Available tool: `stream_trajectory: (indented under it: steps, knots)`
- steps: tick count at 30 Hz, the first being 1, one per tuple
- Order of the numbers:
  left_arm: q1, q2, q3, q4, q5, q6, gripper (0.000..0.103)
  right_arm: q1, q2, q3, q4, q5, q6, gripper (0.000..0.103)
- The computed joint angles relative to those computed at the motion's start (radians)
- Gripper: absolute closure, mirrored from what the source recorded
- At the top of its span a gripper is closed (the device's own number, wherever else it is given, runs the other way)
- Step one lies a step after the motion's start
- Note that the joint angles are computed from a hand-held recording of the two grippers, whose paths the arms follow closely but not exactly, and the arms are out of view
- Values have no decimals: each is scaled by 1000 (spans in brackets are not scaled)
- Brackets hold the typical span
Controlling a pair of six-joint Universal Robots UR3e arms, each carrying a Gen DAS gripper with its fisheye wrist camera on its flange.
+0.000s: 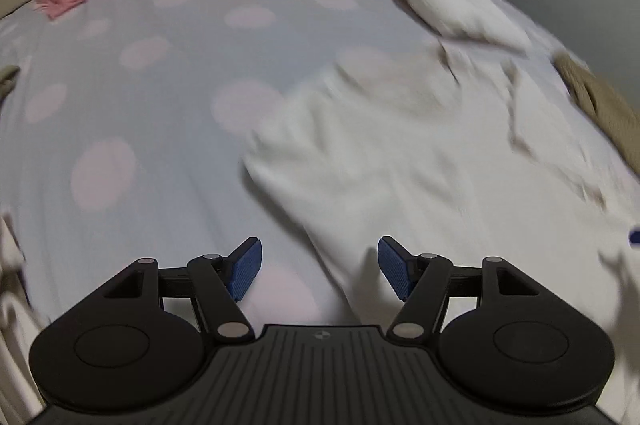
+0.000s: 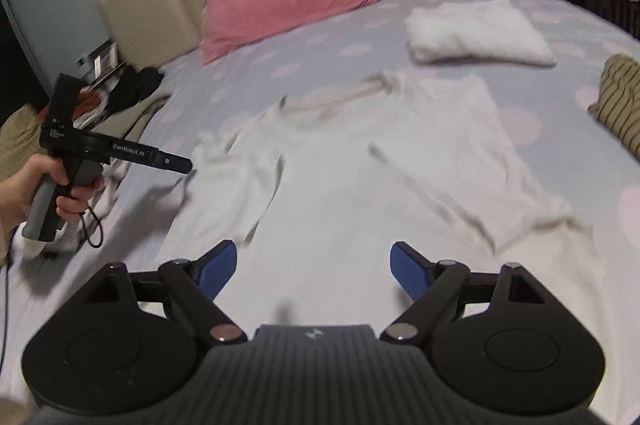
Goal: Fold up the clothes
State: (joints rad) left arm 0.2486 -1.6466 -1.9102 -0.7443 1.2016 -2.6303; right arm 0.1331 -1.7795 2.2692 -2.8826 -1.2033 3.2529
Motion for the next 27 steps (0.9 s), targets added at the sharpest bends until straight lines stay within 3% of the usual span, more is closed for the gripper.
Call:
stream_trajectory:
  steps: [3, 6, 8, 11, 19, 21, 27]
  knots:
    - [-51, 0, -36, 10, 60, -3, 42, 12, -55, 74, -12, 59, 20, 18]
    - [-77, -19, -47, 73, 81, -68, 42, 105, 112, 110, -305, 130, 208, 18]
    - [-97, -51, -22, 100, 107, -148, 42, 273, 288, 20, -463, -2, 317, 19]
    - [-131, -97, 15, 147, 165, -213, 42, 483, 494, -181, -503, -211, 400, 20]
    - [-171, -226, 104, 242, 255, -350, 36, 664, 763, -518, -395, -399, 561, 24]
    - [-148, -216, 84, 261, 231, -377, 36, 680, 782, -527, -410, -442, 600, 28]
    - [-50, -202, 57, 276, 132, -450, 36, 663, 813, -475, -544, -414, 652, 37]
